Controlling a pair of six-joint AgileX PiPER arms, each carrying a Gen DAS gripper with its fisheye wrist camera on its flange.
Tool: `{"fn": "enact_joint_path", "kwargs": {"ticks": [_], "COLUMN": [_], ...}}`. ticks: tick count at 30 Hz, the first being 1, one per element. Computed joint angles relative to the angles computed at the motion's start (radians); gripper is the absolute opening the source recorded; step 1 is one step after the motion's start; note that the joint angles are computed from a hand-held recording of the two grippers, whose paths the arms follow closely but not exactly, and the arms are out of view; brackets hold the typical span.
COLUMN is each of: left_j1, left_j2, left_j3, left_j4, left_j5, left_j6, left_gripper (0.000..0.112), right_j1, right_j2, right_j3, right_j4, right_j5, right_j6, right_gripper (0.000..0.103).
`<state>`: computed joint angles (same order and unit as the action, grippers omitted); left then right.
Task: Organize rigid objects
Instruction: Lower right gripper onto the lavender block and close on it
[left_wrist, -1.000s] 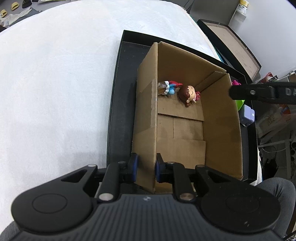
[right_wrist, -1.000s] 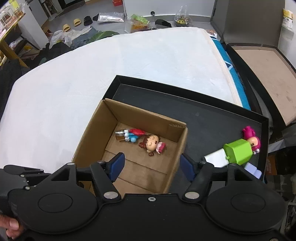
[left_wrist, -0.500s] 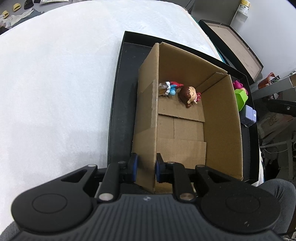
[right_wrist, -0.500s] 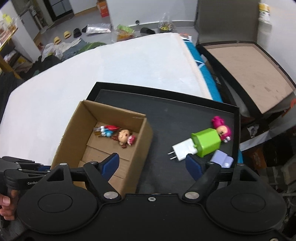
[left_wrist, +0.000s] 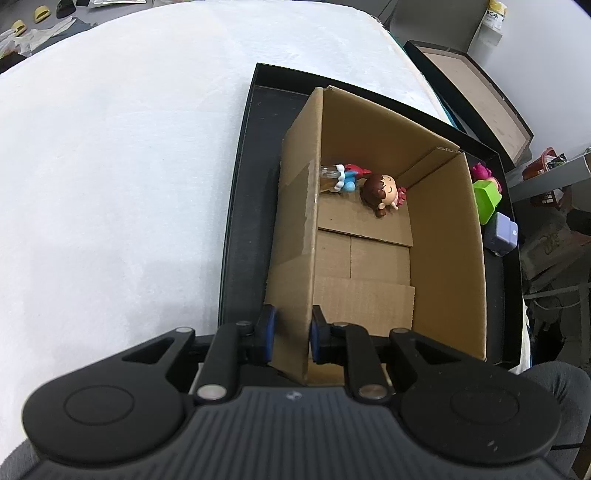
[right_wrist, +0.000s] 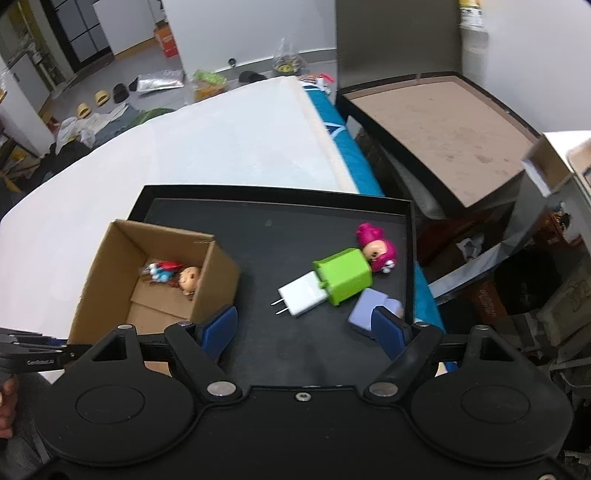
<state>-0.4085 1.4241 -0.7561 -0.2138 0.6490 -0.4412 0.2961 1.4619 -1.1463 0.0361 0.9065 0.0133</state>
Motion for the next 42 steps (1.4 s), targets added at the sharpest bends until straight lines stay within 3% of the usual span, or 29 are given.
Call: {"fn": "enact_joint_path", "kwargs": {"ticks": [15,30,38,42], "left_j1": [-0.013,0.02,0.023,0.033], "left_j2": [-0.002,0.011,0.019,0.02], "left_j3": [-0.008,-0.005,-0.002,0.003], "left_j4": [0.035,-0.014,-0.033,-0.051], "left_j5": [0.01,0.008,-0.002,-0.008], "left_j6": [-0.056,0.001,0.021,0.043], "left_gripper": [0.017,0.017,0.017,0.017], "right_j1": [-0.081,0.02,0.046,0.067], "right_j2": [0.089,0.257,0.37,0.409], "right_j3": [0.013,-0.049,-0.1,-0.112], "right_j4": [-0.017,-0.245,-0.318,-0.376], "right_j5": [-0.034,-0.03,-0.014,-0.013], "right_j6": [0.088,0.4,0.505,0.55], "right_gripper": [0.059,0.057,0.044,0.043]}}
